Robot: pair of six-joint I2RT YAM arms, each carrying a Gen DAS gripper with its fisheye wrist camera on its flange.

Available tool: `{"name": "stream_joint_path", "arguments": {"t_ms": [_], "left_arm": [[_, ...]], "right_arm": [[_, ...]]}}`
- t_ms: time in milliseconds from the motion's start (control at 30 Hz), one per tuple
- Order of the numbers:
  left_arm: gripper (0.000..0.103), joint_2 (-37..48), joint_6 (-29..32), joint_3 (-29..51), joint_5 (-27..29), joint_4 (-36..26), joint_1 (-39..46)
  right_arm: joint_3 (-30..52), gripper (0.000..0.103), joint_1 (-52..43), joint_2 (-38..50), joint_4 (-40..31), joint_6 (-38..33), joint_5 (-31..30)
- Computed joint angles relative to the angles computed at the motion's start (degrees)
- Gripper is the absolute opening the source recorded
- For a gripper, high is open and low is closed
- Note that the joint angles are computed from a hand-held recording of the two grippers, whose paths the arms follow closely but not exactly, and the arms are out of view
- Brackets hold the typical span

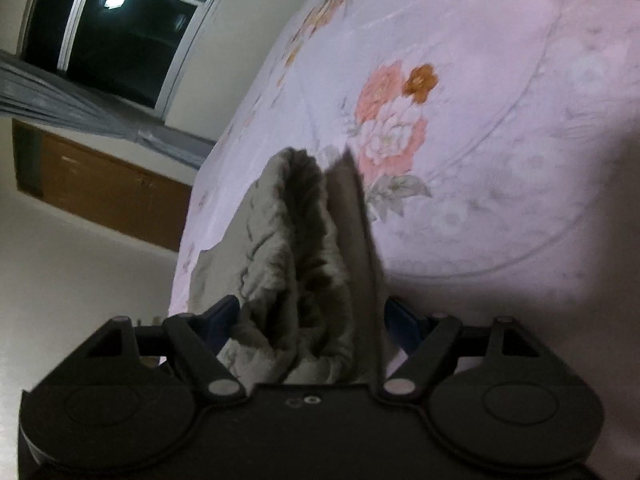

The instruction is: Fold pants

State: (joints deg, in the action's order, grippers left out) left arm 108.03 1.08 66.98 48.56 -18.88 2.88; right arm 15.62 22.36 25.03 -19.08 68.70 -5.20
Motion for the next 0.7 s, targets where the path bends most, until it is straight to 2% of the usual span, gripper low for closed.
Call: {"name": "stream_joint_path", "arguments": {"t_ms": [100,167,200,233,267,300,333,367,400,500,567,700], "left_arm": [[0.103,4.7,-0.5,4.2,4.9,-1.9,0.9],[0.103,7.0,-0.6,6.3,6.3,-2.8,0.6],[0.099,7.6,0.2,7.1,6.0,-3.4,0.0],[0.060,7.7,0.9,7.5,5.6,-3.9,-0.7],[0.041,8.2,2.1,8.8,3.8,-6.1,-1.6],[0.038,7.8,2.1,8.5,1.3,-6.2,-2.5],[0.033,6.6,1.7,6.6,0.6,-3.6,-2.9],[0.030,5.5,1.1,5.0,0.0,-1.5,-3.2],[0.027,4.2,-0.2,3.2,-0.3,0.7,-3.3],[0.024,0.0,-1.0,-1.2,-1.4,4.5,-3.5],[0.024,-2.6,-1.9,-3.6,-0.3,6.5,-3.0],[0.023,-7.1,-0.3,-4.1,2.8,4.1,-1.3]], "right_arm": [[-2.0,0.076,-5.4,1.5,5.1,-0.6,-5.7],[-3.4,0.076,-8.7,2.8,8.2,-0.2,-9.2],[-3.1,0.075,-9.0,4.6,9.4,-0.6,-9.6],[-2.6,0.078,-8.8,6.4,10.5,-1.3,-9.9],[-1.7,0.081,-8.3,8.3,11.1,-2.0,-10.2],[-0.6,0.082,-7.4,10.5,11.7,-2.7,-9.8],[0.6,0.080,-6.5,12.3,11.2,-3.8,-9.1],[2.2,0.064,-4.9,13.9,9.7,-5.5,-7.3],[3.4,0.055,-3.7,13.9,7.9,-6.7,-5.7],[6.5,0.045,2.0,13.4,3.7,-7.6,1.5],[8.3,0.043,4.6,13.6,2.2,-7.5,4.6],[12.4,0.041,5.9,14.2,-0.3,-9.6,5.7]]}}
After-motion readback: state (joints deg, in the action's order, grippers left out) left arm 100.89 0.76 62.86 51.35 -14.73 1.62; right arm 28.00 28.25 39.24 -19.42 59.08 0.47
